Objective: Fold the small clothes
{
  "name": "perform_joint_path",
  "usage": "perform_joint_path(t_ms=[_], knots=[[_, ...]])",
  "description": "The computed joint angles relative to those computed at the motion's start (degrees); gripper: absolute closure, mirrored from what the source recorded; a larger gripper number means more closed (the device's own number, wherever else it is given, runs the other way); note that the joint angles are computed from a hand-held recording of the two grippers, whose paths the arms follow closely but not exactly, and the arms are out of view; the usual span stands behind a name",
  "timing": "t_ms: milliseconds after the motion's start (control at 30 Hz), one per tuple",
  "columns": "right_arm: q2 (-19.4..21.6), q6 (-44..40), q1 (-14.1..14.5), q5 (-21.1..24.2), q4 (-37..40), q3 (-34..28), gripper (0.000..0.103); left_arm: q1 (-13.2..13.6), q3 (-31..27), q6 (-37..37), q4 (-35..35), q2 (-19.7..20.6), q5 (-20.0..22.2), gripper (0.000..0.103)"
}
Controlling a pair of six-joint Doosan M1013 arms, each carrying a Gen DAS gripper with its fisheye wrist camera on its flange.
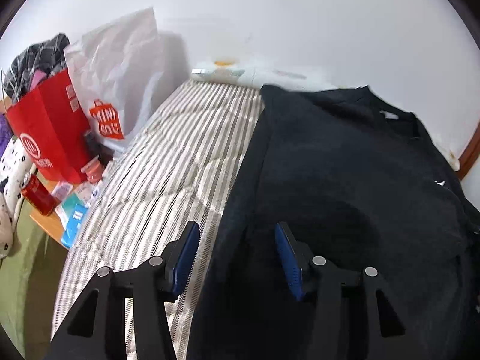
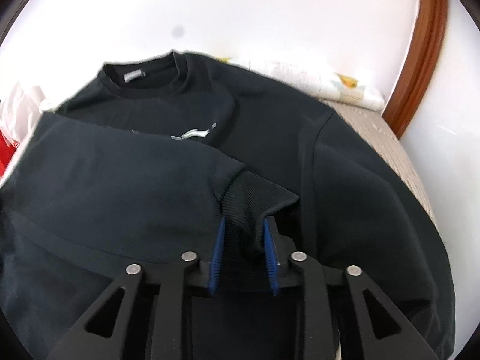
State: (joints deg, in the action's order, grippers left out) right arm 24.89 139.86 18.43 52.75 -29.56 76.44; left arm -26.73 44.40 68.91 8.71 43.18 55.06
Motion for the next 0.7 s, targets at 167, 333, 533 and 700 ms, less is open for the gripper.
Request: perform_joint_path(t_ms=[167, 333, 533, 700], knots=[[-4.9, 10.1, 0.6, -2.9, -5.2, 5.0, 0.049, -0.8, -2.6, -0.8, 2.9, 1.4, 4.3, 0.053], [-9.8, 18.7, 1.1, 4.5, -12.9, 10.3, 0.043, -1.2, -0.6, 1.3, 1.3, -0.4, 3.7, 0.053], [-15.2, 20.6, 1.0, 9.9, -12.4, 17.4, 0.027, -2.3, 3.6, 3.1, 0.1, -3.3, 1.7, 0.042], [-17.8, 17.0, 0.8, 9.3, -10.1, 22.5, 0.026, -2.9, 6.7, 4.9, -1.3, -5.6, 1.7, 0.042]])
